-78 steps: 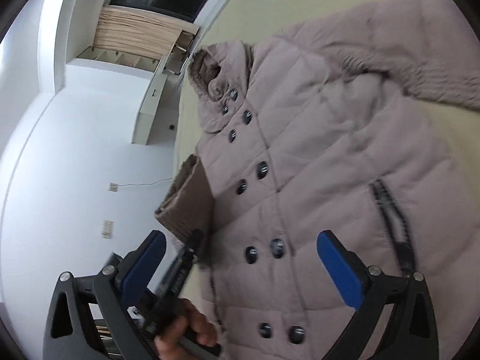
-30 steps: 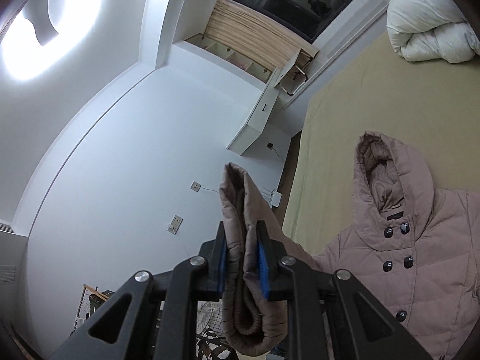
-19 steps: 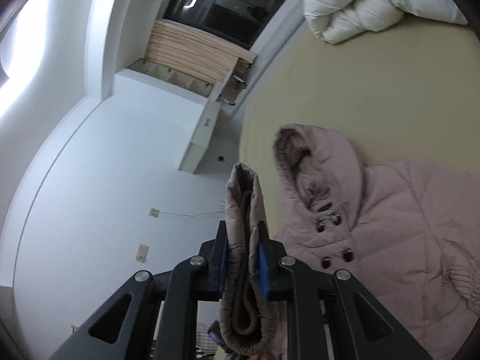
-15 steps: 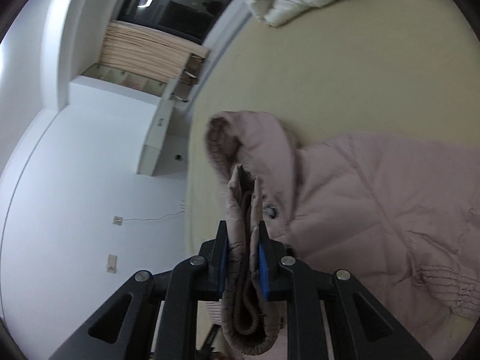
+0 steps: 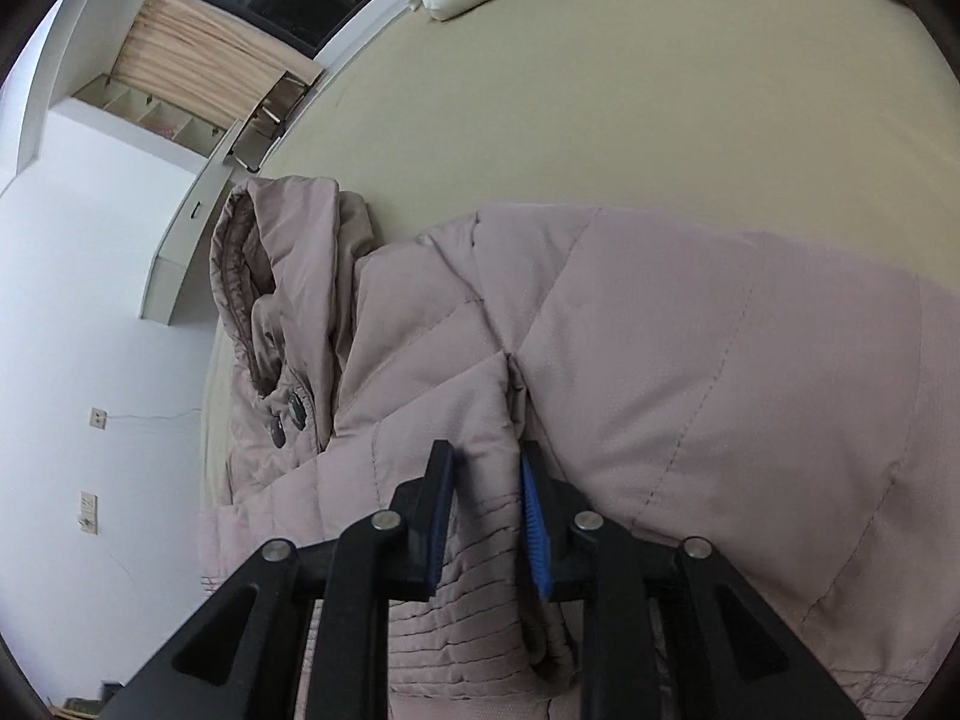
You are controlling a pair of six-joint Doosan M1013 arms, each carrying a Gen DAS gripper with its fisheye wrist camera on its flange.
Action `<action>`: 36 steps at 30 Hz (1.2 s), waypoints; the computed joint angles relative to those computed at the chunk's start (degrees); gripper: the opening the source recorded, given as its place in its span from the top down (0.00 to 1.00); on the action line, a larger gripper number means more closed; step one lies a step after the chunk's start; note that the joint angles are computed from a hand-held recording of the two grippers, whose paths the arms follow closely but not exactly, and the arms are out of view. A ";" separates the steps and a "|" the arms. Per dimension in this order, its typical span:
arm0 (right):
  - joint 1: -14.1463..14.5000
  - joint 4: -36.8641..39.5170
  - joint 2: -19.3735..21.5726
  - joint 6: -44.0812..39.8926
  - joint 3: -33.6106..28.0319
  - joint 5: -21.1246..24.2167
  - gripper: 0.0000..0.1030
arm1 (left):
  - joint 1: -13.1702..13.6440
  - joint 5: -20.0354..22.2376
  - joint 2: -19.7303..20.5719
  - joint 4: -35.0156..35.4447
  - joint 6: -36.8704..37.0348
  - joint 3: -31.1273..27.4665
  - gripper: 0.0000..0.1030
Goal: Fold large clothes
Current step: 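Lower the sleeve onto the coat front and open the left tool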
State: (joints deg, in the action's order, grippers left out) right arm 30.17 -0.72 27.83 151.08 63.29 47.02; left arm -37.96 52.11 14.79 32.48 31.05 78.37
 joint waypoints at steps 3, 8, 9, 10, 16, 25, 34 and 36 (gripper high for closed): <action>0.17 -1.74 0.27 -0.70 -1.27 2.04 0.75 | 1.79 2.08 4.98 -4.37 9.97 -6.21 0.78; 0.09 -3.39 0.21 0.60 -0.91 1.61 0.66 | 2.77 10.24 12.04 -8.42 20.41 -12.19 0.78; 0.39 -5.23 0.14 1.93 -1.33 2.91 0.55 | 2.31 10.25 12.13 -6.50 19.95 -12.00 0.78; 0.87 -8.11 -0.10 3.88 -1.63 3.97 0.50 | 1.85 11.02 12.39 -4.97 19.99 -12.33 0.78; 5.45 -22.77 -3.00 7.30 -0.74 0.08 0.27 | 3.00 5.56 8.91 -7.11 14.93 -9.14 0.78; 6.85 -16.10 6.11 -12.52 -11.23 14.43 0.44 | 5.01 7.06 10.53 -8.90 17.18 -12.44 0.78; 7.65 -19.15 3.72 -11.08 -8.68 12.16 0.45 | 7.76 4.41 11.33 -13.71 18.52 -14.13 0.80; 7.90 -20.66 3.79 -10.29 -8.65 11.94 0.45 | 8.22 5.25 12.43 -13.06 18.18 -16.01 0.80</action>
State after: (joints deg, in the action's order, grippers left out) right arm 38.07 -21.39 31.61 140.79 54.64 58.97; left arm -29.74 57.36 27.22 19.42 49.23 62.37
